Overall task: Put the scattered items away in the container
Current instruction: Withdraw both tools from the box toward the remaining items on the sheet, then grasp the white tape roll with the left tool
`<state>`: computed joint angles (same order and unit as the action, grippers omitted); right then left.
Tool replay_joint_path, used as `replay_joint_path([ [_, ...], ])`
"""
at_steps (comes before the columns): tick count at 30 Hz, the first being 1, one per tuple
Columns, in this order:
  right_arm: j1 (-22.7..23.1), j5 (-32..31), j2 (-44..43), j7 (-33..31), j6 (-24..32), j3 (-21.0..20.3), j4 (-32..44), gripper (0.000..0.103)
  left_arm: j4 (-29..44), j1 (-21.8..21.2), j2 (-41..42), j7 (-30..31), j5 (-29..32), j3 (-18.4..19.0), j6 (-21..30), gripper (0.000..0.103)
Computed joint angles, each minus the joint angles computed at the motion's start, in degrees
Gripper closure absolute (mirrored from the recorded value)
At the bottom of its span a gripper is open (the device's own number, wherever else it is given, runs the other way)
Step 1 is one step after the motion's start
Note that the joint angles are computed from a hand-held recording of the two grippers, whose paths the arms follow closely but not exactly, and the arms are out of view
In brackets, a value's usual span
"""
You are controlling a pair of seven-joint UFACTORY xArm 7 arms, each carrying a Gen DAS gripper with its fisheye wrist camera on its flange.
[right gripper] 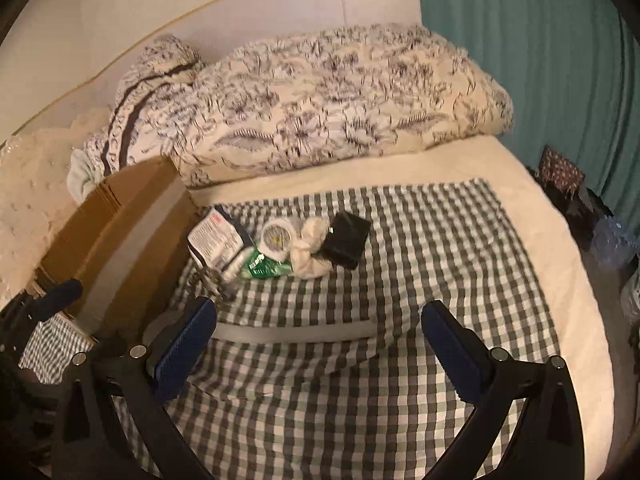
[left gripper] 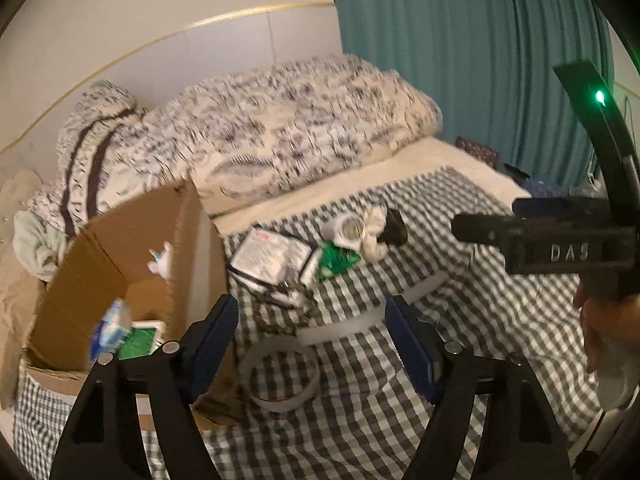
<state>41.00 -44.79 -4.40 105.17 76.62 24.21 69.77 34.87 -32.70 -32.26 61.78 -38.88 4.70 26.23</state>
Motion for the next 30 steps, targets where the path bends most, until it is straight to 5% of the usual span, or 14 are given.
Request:
replay_joint_path([
  [12, -2.56, 4.51, 3.7, -7.23, -14.36, -3.86, -3.87, 0.0, 0.15, 1.6, 8.58, -1.02, 0.68, -2.3, -2.79, 0.028],
  [30, -2.07, 8.25, 10.07, -14.12, -18.2, -8.11, -1.56, 0.005, 0.7, 3.92, 14.2, -1.01, -0.9, -5.4, -2.51, 0.038],
])
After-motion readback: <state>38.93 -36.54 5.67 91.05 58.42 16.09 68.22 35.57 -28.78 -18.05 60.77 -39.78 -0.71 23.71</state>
